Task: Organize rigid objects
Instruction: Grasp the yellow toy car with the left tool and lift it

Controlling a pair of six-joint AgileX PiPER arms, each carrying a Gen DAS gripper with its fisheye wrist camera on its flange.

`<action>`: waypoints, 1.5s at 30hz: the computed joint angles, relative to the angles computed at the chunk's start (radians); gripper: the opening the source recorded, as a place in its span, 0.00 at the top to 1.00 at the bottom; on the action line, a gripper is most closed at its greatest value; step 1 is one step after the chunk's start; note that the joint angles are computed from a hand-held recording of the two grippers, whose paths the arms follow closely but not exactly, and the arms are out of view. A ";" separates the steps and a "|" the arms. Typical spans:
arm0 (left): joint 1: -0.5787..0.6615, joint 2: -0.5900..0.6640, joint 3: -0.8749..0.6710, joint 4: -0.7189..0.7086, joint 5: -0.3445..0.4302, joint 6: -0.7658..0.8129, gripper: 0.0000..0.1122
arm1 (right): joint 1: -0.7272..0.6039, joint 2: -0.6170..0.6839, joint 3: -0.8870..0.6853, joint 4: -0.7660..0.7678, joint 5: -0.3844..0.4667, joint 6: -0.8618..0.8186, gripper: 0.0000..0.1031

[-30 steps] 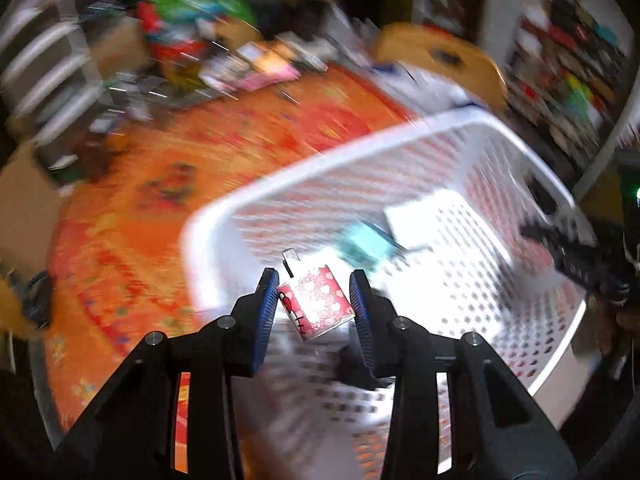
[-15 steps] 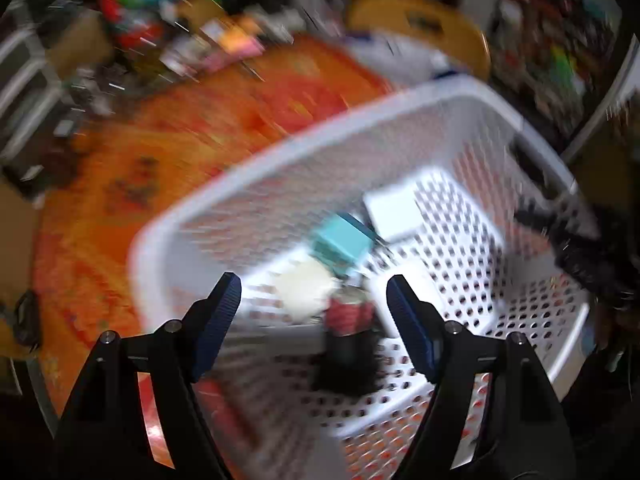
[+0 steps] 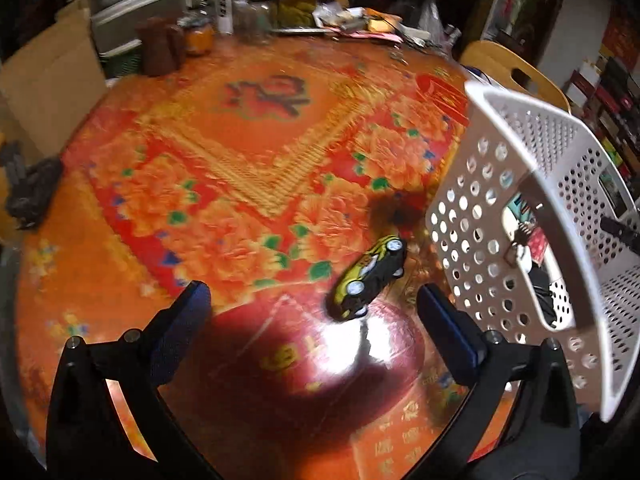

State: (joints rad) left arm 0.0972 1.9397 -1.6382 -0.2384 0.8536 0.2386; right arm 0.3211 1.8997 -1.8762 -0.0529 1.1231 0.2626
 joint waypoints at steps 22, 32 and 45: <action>-0.106 0.052 0.062 0.321 -0.228 -0.343 0.82 | -0.009 0.003 0.002 0.010 -0.003 -0.011 0.84; -0.107 -0.040 0.125 0.656 -0.245 -0.672 0.82 | -0.009 0.004 0.000 0.010 -0.002 -0.012 0.84; -0.166 -0.122 0.095 0.667 -0.170 -0.679 0.82 | -0.008 0.005 -0.001 0.009 -0.001 -0.012 0.84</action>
